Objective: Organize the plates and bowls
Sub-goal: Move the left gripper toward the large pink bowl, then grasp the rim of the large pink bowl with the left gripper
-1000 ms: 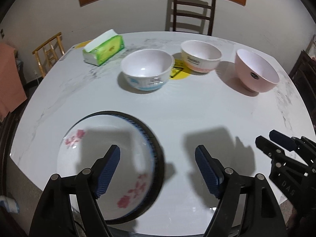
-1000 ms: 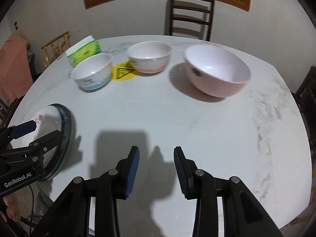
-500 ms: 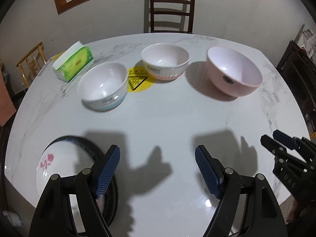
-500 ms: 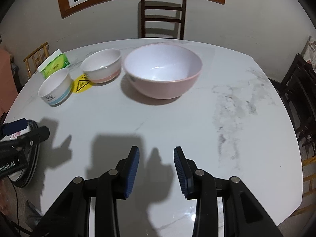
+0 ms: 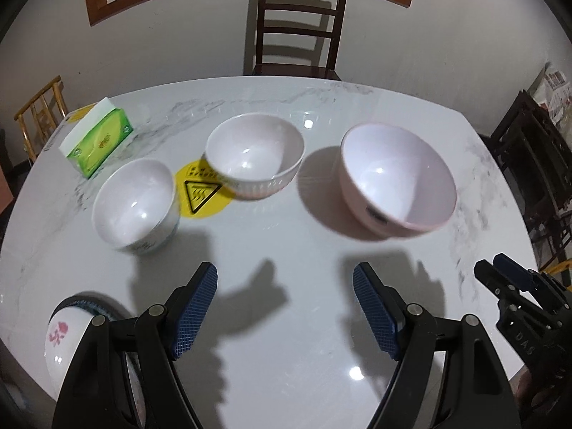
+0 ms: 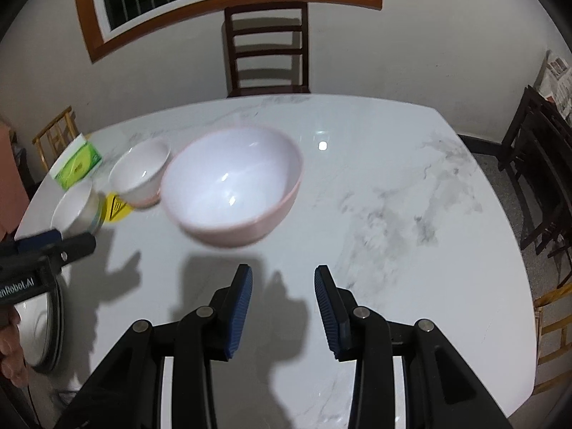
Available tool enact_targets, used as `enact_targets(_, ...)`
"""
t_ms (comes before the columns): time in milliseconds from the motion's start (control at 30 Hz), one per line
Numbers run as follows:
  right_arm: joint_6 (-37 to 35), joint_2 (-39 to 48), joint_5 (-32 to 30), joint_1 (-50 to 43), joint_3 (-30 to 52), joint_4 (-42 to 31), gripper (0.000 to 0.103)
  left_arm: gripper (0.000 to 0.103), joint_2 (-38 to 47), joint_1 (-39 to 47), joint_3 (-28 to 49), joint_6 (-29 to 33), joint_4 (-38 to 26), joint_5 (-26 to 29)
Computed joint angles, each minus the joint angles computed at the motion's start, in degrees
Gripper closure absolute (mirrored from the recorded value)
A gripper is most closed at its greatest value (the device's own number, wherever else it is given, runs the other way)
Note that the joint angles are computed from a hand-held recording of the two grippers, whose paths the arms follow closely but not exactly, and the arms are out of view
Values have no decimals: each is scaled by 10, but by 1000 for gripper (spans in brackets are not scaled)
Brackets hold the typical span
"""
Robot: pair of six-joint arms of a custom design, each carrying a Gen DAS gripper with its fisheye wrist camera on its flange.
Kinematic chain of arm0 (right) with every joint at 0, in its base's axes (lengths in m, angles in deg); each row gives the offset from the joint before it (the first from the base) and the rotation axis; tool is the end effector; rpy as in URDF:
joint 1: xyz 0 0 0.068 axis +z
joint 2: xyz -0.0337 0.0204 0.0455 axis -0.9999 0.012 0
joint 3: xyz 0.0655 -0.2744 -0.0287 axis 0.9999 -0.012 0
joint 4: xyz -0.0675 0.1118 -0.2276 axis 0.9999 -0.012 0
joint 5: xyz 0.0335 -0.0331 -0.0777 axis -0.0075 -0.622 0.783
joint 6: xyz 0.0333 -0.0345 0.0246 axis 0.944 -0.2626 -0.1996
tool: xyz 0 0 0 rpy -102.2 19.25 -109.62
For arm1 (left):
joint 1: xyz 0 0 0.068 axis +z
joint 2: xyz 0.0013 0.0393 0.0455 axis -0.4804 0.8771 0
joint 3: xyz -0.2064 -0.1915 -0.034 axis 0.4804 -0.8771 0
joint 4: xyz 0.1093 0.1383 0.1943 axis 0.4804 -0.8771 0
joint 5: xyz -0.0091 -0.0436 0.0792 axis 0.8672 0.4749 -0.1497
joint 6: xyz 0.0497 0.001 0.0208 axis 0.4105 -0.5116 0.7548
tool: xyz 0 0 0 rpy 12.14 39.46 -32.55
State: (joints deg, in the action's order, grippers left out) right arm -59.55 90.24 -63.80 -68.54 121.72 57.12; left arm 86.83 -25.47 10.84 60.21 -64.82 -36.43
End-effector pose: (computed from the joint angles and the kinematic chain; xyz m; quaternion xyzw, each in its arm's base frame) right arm 0.2557 0.0921 0.1639 -0.0422 0.9454 0.0333 0.3215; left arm 0.2542 0.0120 0.1795 -0.0375 0.9634 -0.0297 0.2638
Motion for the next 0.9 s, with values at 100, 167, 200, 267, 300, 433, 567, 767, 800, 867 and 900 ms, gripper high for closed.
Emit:
enact_targets(100,-9,20,-18,-28,33,-4,66,27,38,-4,35,-27,-5,14)
enact_targets(167,-12,44,-35,-43,66,-15,64,27,58,-5,54,-39,-7,19)
enact_targets(200,-11,53,-43,-48,77,-18,64,27,73,-5,67,-49,-9,23)
enact_targets(267,-8,85,-57,-57,112,-32,63,27,92,-2,84,-57,-12,35)
enact_targets(300,-6,102,-62,-59,129,-40,63,27,105,-1,95,-63,-14,40)
enact_targets(433,3,147,-67,-59,175,-57,63,29,151,-3,138,-77,-25,46)
enact_targets(567,13,194,-69,-59,221,-81,63,29,199,-3,178,-90,-37,66)
enact_targets(767,20,261,-71,-52,279,-104,63,30,255,-22,222,-99,-40,67)
enact_targets(800,21,268,-73,-53,283,-105,63,31,266,-26,230,-99,-39,63)
enact_targets(867,26,283,-72,-53,294,-111,63,33,281,-32,239,-102,-37,60)
enact_targets(900,28,287,-74,-53,296,-111,63,35,291,-33,247,-102,-39,63)
